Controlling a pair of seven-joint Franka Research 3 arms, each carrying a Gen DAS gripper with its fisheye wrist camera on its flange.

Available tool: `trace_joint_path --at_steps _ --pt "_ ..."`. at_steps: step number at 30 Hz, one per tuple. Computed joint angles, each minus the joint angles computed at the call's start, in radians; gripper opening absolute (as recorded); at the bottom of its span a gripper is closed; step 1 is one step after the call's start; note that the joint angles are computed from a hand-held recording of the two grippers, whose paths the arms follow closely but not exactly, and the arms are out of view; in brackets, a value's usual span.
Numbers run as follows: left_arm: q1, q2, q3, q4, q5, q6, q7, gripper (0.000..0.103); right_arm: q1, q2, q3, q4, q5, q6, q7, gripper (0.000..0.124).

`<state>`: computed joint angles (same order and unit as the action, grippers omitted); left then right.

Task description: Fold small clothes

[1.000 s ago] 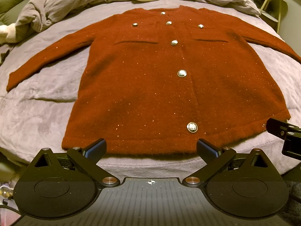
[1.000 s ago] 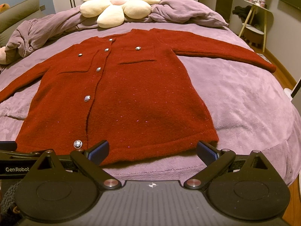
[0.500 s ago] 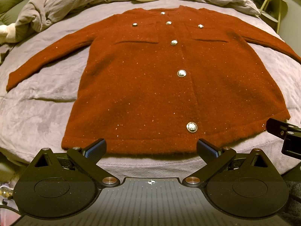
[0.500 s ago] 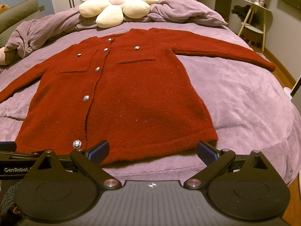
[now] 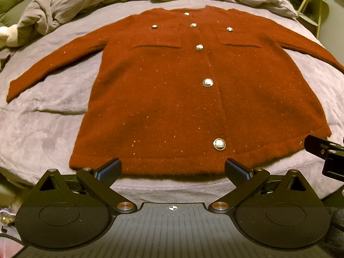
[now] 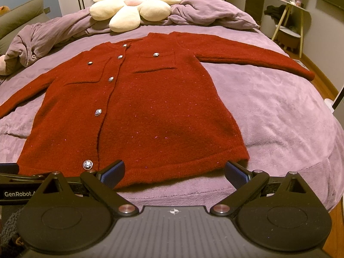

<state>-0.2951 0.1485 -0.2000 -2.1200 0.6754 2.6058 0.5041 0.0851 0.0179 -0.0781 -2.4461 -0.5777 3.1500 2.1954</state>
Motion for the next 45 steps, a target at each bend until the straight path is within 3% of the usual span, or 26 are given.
trace_joint_path --at_steps 27,45 --pt "0.001 0.009 0.0 0.005 -0.022 -0.001 0.015 0.103 0.012 0.01 -0.008 0.003 0.05 0.001 -0.039 0.099" --pt "-0.003 0.045 0.0 0.049 -0.076 -0.03 0.072 0.103 0.05 0.042 -0.004 0.014 0.368 -0.01 -0.304 0.099"
